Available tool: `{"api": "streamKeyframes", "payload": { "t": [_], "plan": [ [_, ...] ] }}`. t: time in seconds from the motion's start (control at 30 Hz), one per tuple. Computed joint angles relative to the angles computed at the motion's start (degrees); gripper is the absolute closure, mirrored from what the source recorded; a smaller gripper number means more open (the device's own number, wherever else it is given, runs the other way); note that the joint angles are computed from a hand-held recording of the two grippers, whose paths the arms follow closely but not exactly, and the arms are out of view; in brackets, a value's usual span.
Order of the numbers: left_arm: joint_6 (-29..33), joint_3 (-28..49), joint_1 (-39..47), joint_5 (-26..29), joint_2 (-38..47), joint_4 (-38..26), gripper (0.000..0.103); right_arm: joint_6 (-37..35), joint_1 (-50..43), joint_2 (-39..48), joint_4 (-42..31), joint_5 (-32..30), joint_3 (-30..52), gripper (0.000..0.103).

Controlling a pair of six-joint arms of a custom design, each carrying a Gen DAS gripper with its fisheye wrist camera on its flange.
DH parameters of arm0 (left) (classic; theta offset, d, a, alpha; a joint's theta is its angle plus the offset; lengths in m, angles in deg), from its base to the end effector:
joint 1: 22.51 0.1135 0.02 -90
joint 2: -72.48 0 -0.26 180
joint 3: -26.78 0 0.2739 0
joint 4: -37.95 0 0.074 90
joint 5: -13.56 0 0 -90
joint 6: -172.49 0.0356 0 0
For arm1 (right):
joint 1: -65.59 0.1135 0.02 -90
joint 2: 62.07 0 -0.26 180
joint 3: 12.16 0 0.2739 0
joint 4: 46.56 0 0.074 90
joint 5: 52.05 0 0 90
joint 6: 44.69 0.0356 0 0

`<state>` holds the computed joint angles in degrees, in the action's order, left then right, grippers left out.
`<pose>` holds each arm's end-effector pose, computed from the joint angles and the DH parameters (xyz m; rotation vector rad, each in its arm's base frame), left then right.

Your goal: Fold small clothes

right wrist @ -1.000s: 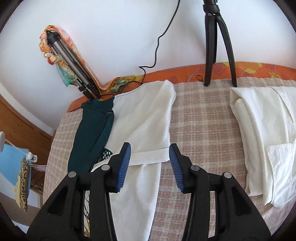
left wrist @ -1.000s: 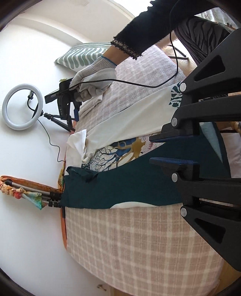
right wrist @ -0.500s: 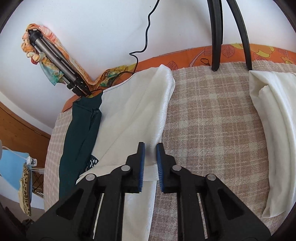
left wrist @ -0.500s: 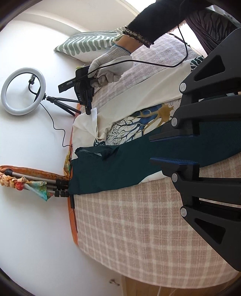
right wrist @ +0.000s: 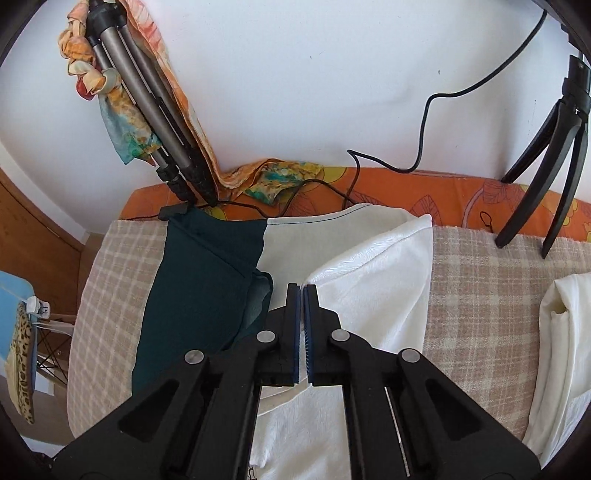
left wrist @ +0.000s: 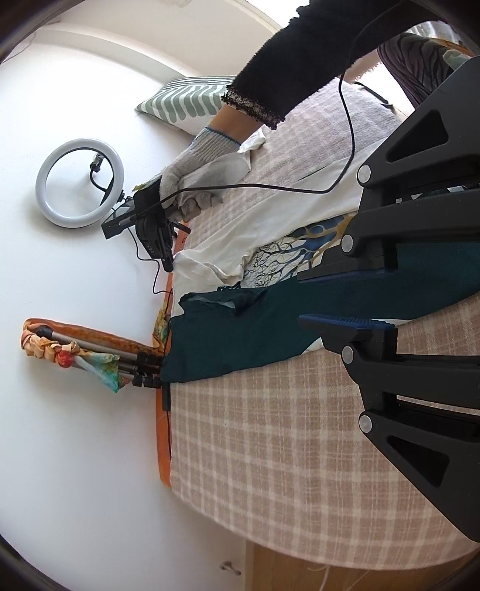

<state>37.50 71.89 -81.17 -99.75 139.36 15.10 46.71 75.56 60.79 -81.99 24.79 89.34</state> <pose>0.1411 -0.2047 0.1761 0.0770 2.3146 -0.4642 0.4671 0.0903 0.1412 -0.2795 2.5496 0.3700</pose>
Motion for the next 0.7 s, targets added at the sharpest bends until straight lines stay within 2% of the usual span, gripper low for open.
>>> {"api": "streamKeyframes", "payload": {
  "t": [0.2,0.27,0.37,0.4,0.43,0.5,0.67,0.7],
  "plan": [
    [0.2,-1.4,2.3,2.3,-0.1,1.2,0.088,1.1,2.9,10.4,-4.0,-1.9,12.1,0.099],
    [0.0,-1.7,2.9,3.0,0.1,1.2,0.088,1.6,2.7,12.3,-6.4,-4.1,15.2,0.092],
    [0.1,-2.1,3.5,3.5,0.2,1.4,0.088,3.6,1.2,8.0,-0.9,-6.3,9.7,0.068],
    [0.1,-2.1,3.6,3.5,0.4,1.3,0.088,4.0,0.3,6.1,0.7,-7.3,7.5,0.056],
    [0.0,-2.2,3.7,3.7,0.6,1.3,0.088,4.7,-0.6,3.7,2.6,-8.3,4.7,0.053],
    [-0.8,-2.7,3.8,4.3,0.5,1.5,0.088,5.2,-2.9,-1.1,4.5,-11.3,-0.3,0.052],
    [-2.1,-2.7,2.1,4.1,1.7,1.4,0.088,3.0,-8.4,-16.6,6.8,-13.2,-16.6,0.052],
    [-2.4,-2.9,1.7,4.5,1.9,1.6,0.082,1.7,-9.6,-19.8,6.5,-13.3,-20.1,0.052]
  ]
}}
